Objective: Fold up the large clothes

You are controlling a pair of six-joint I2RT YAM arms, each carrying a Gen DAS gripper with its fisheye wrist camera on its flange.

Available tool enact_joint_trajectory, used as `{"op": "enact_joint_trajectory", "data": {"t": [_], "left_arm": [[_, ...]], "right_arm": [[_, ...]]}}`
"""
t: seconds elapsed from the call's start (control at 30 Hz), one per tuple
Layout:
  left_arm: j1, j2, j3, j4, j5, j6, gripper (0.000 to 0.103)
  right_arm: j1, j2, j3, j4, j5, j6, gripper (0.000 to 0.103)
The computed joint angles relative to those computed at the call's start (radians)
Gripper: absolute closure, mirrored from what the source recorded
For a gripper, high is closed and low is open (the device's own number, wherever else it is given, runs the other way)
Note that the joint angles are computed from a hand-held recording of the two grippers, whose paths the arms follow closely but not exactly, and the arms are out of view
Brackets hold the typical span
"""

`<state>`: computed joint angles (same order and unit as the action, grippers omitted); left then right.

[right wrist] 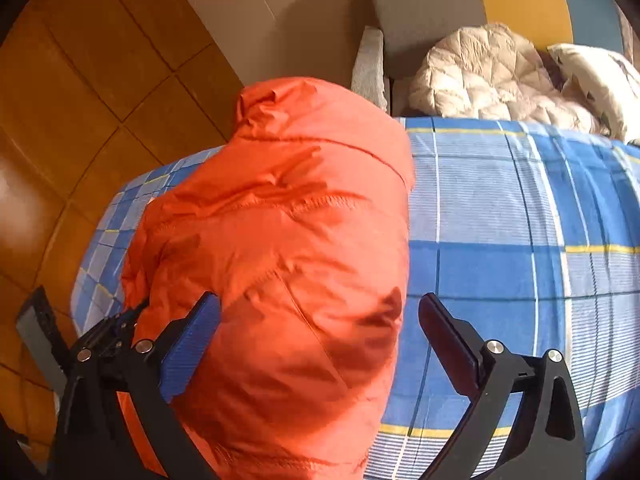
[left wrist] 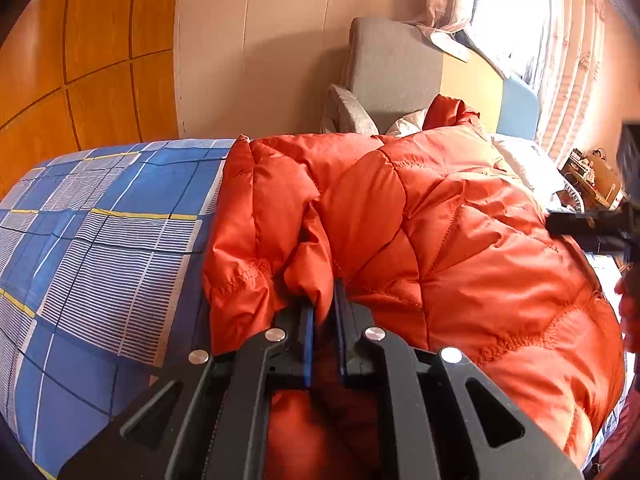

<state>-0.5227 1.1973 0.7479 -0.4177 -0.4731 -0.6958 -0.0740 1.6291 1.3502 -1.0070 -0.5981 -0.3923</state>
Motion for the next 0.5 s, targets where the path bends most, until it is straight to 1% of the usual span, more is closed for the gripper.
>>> {"op": "enact_joint_trajectory", "data": {"t": [0.1, 0.23, 0.3, 0.4, 0.5], "left_arm": [[0.008, -0.019, -0.024, 0.02, 0.011, 0.013, 0.095], [0.031, -0.042, -0.056, 0.051, 0.041, 0.03, 0.095], [0.045, -0.046, -0.065, 0.061, 0.057, 0.038, 0.095], [0.06, -0.045, -0.075, 0.078, 0.07, 0.047, 0.095], [0.067, -0.033, -0.07, 0.08, 0.069, 0.049, 0.095]], "right_arm": [[-0.052, 0.046, -0.004, -0.061, -0.09, -0.068, 0.003], [-0.059, 0.123, 0.013, -0.116, -0.16, -0.115, 0.003], [-0.051, 0.152, 0.018, -0.119, -0.178, -0.13, 0.003], [-0.036, 0.172, 0.016, -0.114, -0.19, -0.117, 0.003], [-0.013, 0.141, -0.013, -0.072, -0.159, -0.084, 0.003]]}}
